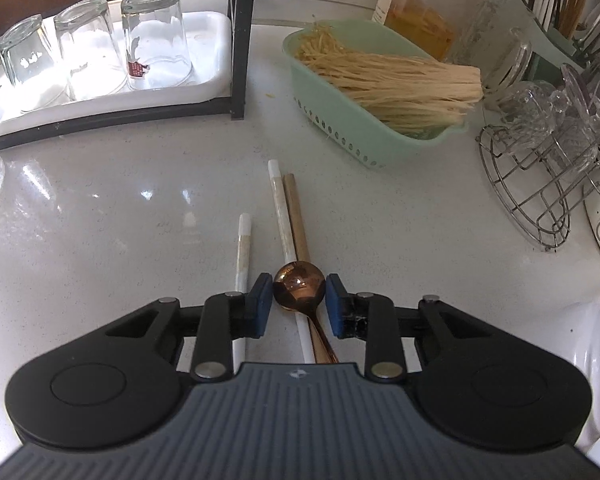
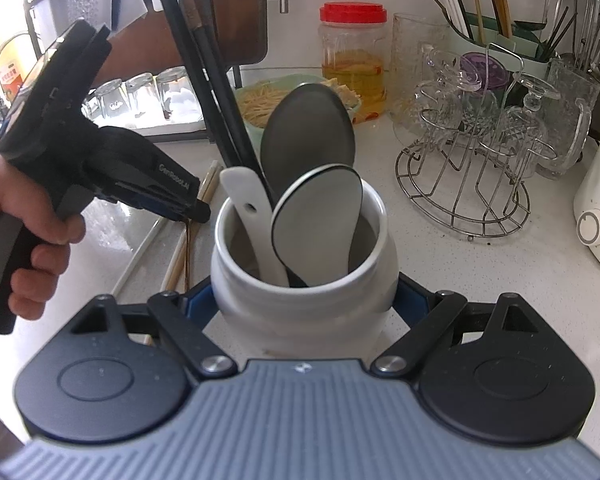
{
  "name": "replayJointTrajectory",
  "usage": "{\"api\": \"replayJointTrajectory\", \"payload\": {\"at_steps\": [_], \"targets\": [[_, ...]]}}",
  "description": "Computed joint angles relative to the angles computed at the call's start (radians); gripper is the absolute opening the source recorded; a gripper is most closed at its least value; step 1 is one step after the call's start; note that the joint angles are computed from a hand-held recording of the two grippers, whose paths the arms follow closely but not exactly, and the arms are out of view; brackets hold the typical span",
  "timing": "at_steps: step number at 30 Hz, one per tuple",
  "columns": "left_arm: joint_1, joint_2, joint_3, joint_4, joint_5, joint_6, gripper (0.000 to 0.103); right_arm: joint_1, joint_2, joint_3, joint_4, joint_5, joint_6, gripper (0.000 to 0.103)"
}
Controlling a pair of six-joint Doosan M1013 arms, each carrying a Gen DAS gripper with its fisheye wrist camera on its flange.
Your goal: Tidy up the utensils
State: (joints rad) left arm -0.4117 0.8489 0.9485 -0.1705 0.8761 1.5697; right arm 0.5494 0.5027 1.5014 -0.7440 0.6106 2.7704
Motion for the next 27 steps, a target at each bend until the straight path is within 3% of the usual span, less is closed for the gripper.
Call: {"api": "replayJointTrajectory", "payload": {"at_steps": [23, 26, 27], "targets": [[0.018, -0.172, 0.200, -0.147, -0.123, 0.176, 0.032, 0.011, 0.014, -0.027, 0.000, 0.054, 0.029, 0.091], [0.021, -0.184, 0.209, -0.152, -0.118, 0.181, 0.010, 0.014, 0.017, -0.031, -0.006, 0.060, 0.040, 0.091], [0.022, -0.187, 0.211, -0.155, -0.114, 0.184, 0.007, 0.015, 0.018, -0.034, -0.002, 0.063, 0.037, 0.091]]}}
